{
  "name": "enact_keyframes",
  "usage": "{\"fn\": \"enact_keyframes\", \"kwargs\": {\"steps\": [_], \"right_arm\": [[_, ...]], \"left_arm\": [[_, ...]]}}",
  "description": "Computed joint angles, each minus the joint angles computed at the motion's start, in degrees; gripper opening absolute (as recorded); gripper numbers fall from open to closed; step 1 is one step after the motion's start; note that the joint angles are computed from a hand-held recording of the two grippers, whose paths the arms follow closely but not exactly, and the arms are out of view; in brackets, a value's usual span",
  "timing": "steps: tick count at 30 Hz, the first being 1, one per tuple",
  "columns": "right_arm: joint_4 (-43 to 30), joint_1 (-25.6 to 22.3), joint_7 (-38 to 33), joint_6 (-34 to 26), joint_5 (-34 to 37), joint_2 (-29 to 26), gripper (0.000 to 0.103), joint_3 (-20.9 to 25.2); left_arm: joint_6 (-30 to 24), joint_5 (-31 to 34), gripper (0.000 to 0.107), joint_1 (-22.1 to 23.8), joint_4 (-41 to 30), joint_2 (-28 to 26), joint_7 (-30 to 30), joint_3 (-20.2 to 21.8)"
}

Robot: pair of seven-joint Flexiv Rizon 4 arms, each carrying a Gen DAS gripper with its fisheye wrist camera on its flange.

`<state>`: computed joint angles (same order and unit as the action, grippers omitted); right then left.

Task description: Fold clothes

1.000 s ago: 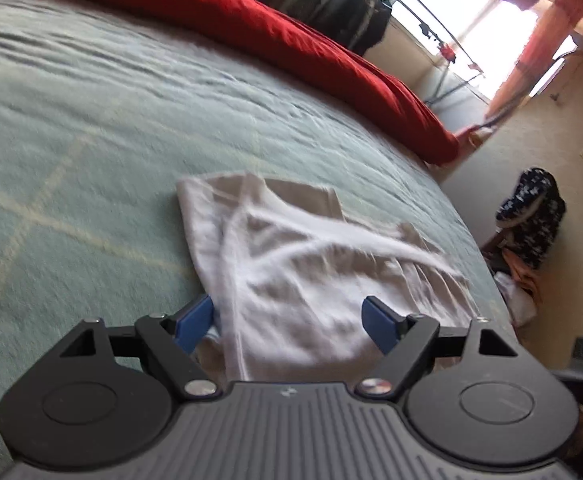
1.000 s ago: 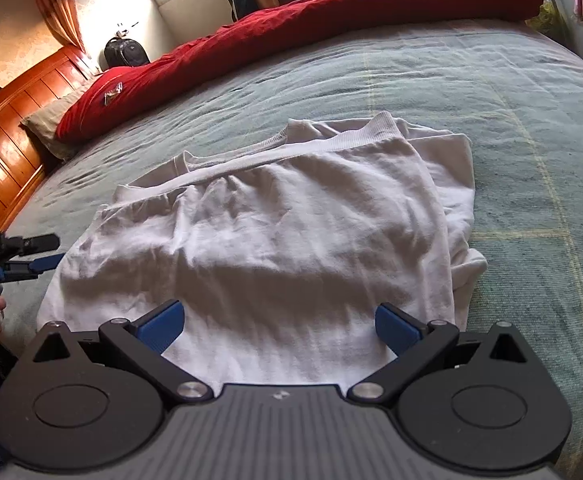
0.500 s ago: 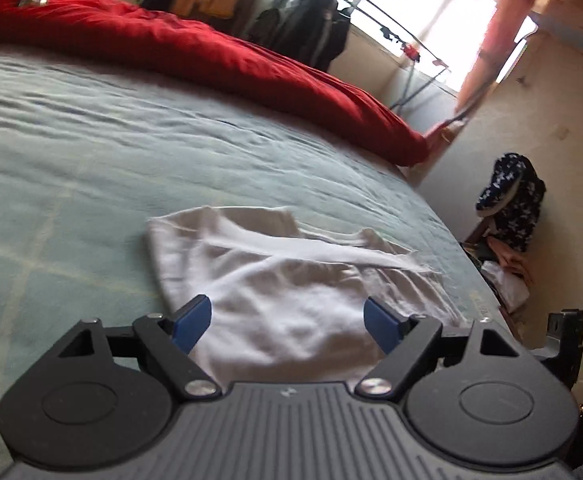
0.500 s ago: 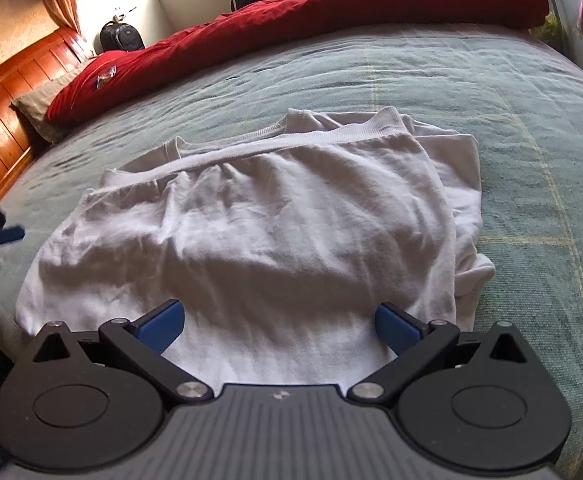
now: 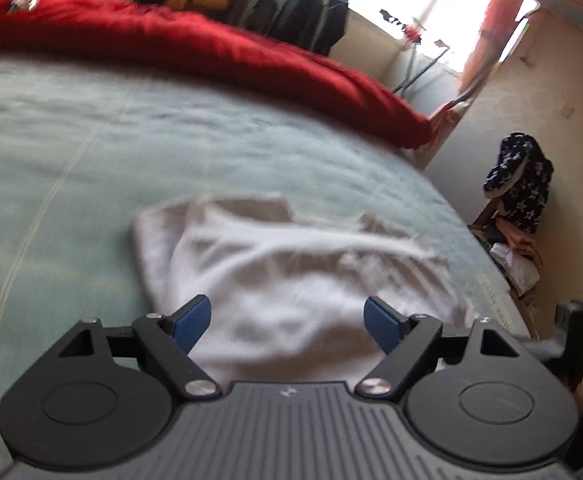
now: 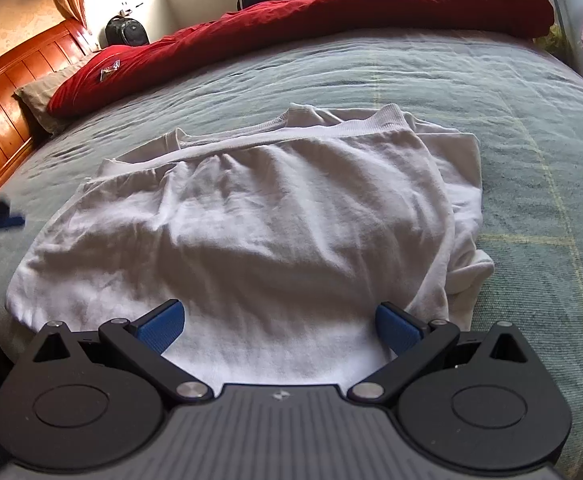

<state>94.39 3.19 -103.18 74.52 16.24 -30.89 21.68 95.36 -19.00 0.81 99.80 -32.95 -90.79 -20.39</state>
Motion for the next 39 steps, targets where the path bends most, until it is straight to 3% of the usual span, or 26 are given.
{"fn": "enact_keyframes", "kwargs": {"steps": [4, 8, 11, 13, 16, 22, 27, 29, 31, 36, 39], "right_arm": [[1.58, 1.54, 0.61, 1.15, -1.88, 0.87, 0.103, -1.57], [2.01, 0.64, -0.05, 0.89, -2.29, 1.45, 0.103, -0.51], [0.88, -2.34, -3.60, -0.36, 1.00, 1.42, 0.103, 2.99], [0.26, -3.20, -5.61, -0.17, 3.15, 1.49, 0.103, 4.15], [-2.65, -6.28, -11.16, -1.68, 8.25, 0.77, 0.103, 8.29], [-13.22, -9.48, -25.59, -9.79, 18.20, -4.31, 0.103, 16.23], [-18.71, -3.28, -24.15, -16.01, 18.31, -8.02, 0.103, 11.56], [-19.08, -0.97, -23.04, -15.69, 18.66, -8.59, 0.103, 8.73], [-19.01, -0.31, -23.78, -15.17, 20.25, -8.46, 0.103, 7.60], [-17.44, 0.64, -25.48, -13.05, 22.62, -5.50, 0.103, 5.95], [-16.78, 3.56, -21.17, -12.70, 19.74, -5.56, 0.103, 2.35]], "left_arm": [[-4.93, -2.90, 0.083, 0.72, -9.13, -6.84, 4.55, -3.38], [-10.44, -1.97, 0.083, -4.52, -17.09, -11.71, -0.35, 4.73], [-7.93, -6.43, 0.078, -2.99, -17.43, -13.67, -1.23, 2.57], [-8.42, -6.74, 0.079, -4.37, -17.79, -12.98, -3.22, 4.67], [-11.65, -1.31, 0.080, -9.45, -19.32, -11.00, -5.38, 12.58], [-11.33, -1.10, 0.082, -8.28, -14.82, -7.24, -0.38, 8.87], [-10.83, -2.35, 0.083, -8.47, -10.40, -5.55, -1.44, 8.86], [-11.31, -2.87, 0.082, -8.17, -8.49, -5.19, -2.75, 8.91], [-8.72, -3.89, 0.083, -6.11, -6.23, -4.79, -1.13, 5.76], [-6.54, -3.11, 0.086, -7.88, -4.58, -3.14, -2.59, 7.96], [-8.39, -2.65, 0.085, -9.02, -5.03, -3.57, -4.04, 9.91]]}}
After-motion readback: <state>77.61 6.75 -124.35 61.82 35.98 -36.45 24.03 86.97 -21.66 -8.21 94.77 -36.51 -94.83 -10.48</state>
